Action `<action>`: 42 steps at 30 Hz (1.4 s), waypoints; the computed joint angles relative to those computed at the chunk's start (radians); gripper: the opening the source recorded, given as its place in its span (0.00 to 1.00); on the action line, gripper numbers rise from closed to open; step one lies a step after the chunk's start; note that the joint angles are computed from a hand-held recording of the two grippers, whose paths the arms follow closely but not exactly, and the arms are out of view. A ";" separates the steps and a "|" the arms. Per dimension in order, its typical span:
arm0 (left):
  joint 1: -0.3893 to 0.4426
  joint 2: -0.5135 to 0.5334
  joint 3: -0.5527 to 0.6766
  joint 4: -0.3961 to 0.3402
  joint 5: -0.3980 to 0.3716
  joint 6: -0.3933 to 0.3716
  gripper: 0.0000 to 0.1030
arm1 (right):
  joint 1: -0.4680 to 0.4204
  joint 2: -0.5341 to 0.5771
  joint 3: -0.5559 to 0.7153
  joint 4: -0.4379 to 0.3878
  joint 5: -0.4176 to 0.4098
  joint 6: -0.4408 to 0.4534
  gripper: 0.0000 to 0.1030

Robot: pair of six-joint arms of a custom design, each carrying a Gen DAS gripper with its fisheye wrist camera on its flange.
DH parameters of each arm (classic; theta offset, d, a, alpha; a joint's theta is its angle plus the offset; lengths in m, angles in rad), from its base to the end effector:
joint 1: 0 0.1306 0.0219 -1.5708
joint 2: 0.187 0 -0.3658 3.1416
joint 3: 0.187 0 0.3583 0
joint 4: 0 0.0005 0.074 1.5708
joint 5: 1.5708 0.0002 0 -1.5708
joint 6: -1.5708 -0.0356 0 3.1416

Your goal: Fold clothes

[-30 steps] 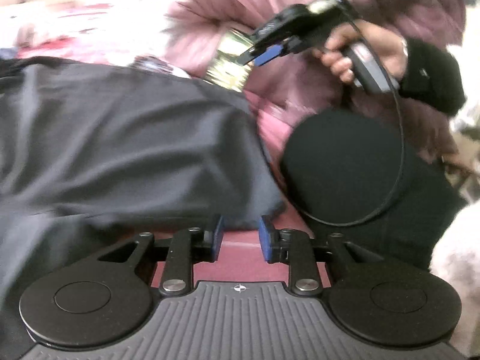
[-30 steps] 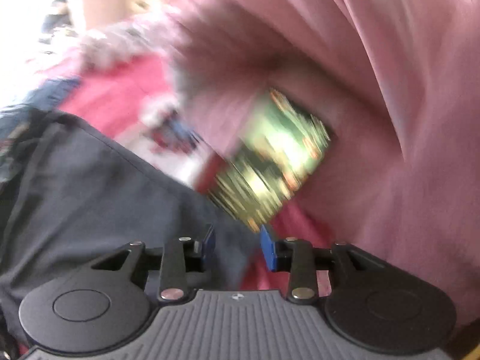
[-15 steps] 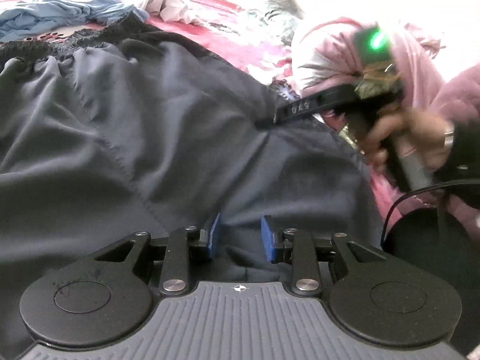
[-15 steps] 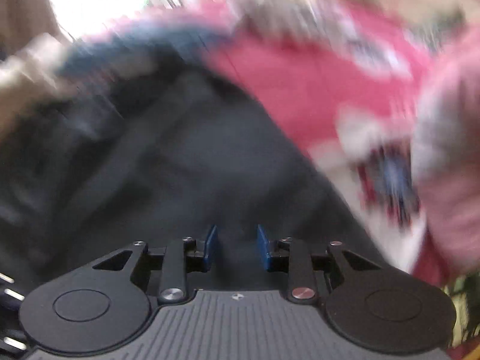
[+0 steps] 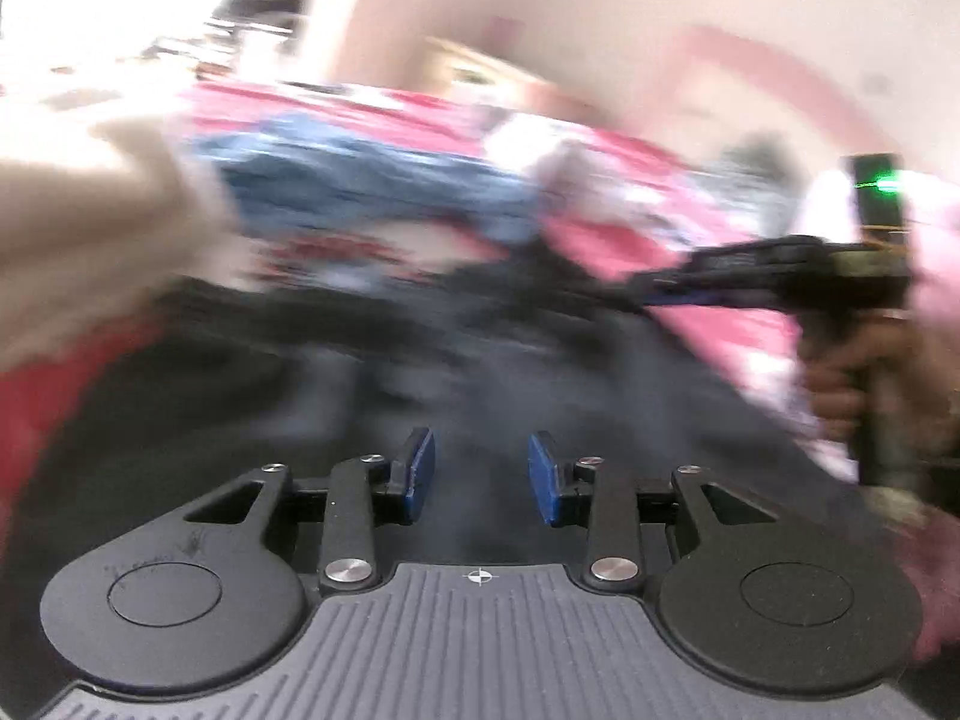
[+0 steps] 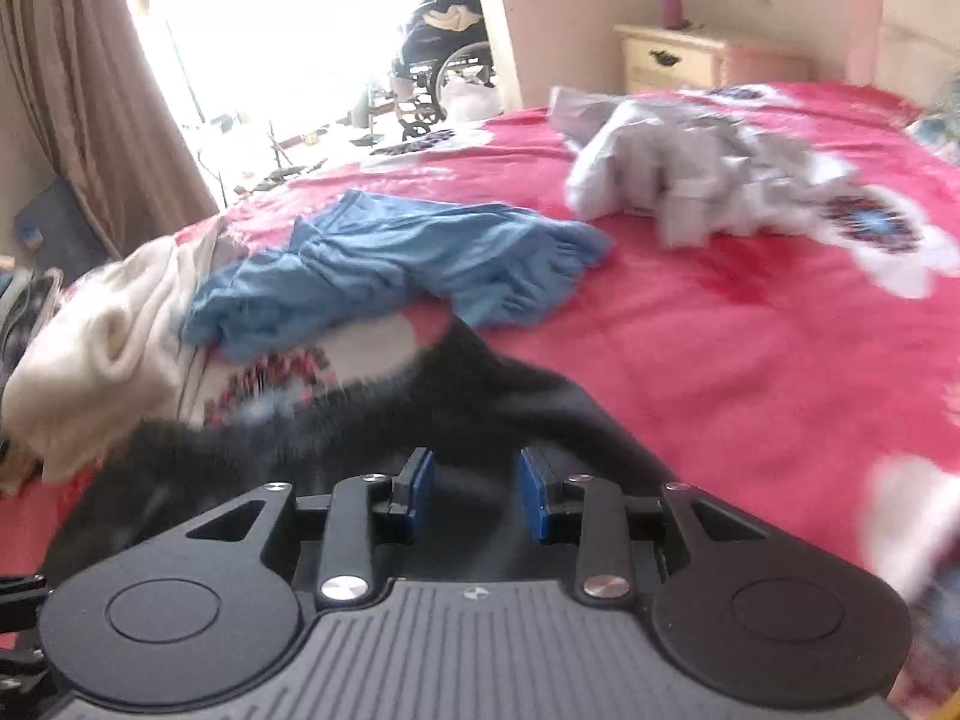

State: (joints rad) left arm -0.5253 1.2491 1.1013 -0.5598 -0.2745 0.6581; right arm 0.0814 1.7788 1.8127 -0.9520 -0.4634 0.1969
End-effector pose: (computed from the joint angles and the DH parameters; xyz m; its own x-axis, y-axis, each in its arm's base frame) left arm 0.3587 -0.1973 0.3698 -0.6312 -0.3146 -0.7090 -0.1030 0.9400 -0.3254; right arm 0.5817 0.0629 0.3962 -0.7094 -0.2334 -0.6651 -0.4916 0.8401 0.2294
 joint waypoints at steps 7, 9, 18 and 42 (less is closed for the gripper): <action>0.074 0.023 -0.058 0.035 -0.024 0.045 0.33 | 0.044 0.142 0.096 0.024 0.040 -0.102 0.31; 0.070 0.014 -0.066 0.049 -0.031 0.040 0.33 | 0.042 0.133 0.099 0.018 0.035 -0.105 0.32; 0.116 -0.017 -0.096 0.121 -0.105 0.095 0.38 | 0.093 0.111 0.101 -0.108 -0.045 0.055 0.34; 0.104 -0.460 -0.009 -0.529 -0.150 0.200 0.57 | -0.004 -0.252 -0.011 -0.498 -0.332 0.292 0.42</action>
